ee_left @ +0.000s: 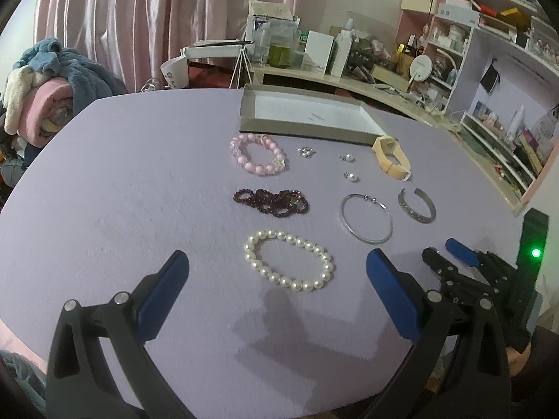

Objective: Organize jewelry
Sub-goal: 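Grasp the small silver ring with the right tool while the left tool approaches the pearl bracelet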

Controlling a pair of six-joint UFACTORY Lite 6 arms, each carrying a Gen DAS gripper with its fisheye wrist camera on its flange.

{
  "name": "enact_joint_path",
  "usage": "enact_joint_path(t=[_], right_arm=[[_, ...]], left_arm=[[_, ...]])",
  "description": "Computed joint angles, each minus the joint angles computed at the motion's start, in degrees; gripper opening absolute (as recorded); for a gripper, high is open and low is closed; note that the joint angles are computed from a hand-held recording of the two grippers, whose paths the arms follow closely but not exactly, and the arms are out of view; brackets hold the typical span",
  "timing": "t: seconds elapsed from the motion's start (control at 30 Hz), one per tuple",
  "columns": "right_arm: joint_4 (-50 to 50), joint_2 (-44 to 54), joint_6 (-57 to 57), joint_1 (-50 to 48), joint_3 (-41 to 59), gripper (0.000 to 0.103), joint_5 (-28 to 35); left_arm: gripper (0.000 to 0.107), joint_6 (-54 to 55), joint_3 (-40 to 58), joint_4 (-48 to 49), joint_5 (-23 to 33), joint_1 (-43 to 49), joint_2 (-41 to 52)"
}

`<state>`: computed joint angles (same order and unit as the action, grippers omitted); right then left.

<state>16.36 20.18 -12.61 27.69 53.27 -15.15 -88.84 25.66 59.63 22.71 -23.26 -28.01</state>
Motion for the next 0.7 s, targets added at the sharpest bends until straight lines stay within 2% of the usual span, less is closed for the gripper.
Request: enact_joint_path(t=[0.1,0.13,0.17,0.2,0.3,0.57,0.7], right_arm=[[-3.5,0.19,2.44,0.01,-0.02,0.039,-0.59],[-4.59,0.33,3.07,0.15,0.36,0.026,-0.2],[-3.28,0.43,1.52,0.45,0.63,0.022,0.01],[-2.22,0.48,0.35,0.56,0.82,0.022,0.23],[-7.68,0.44,5.78,-0.68,1.77,0.022,2.29],[-12.89,-0.57,13.47,-3.55,3.19,0.022,3.89],[-15.67,-0.9,16.34,-3.88,3.6,0.022,4.13]], left_arm=[[0.101,-1.17,0.43,1.03,-1.41,1.35,2.12],[0.101,-1.74,0.7,1.47,-2.27,2.02,3.27],[0.101,-2.31,1.07,1.89,-2.92,2.46,4.36],[0.101,-2.75,1.56,2.33,-3.8,3.19,5.79],[0.101,-4.85,2.9,4.26,-5.41,3.94,9.3],[0.101,-10.34,8.36,10.93,-6.44,4.56,20.11],[0.097,-12.11,7.9,12.24,-6.52,6.27,19.37]])
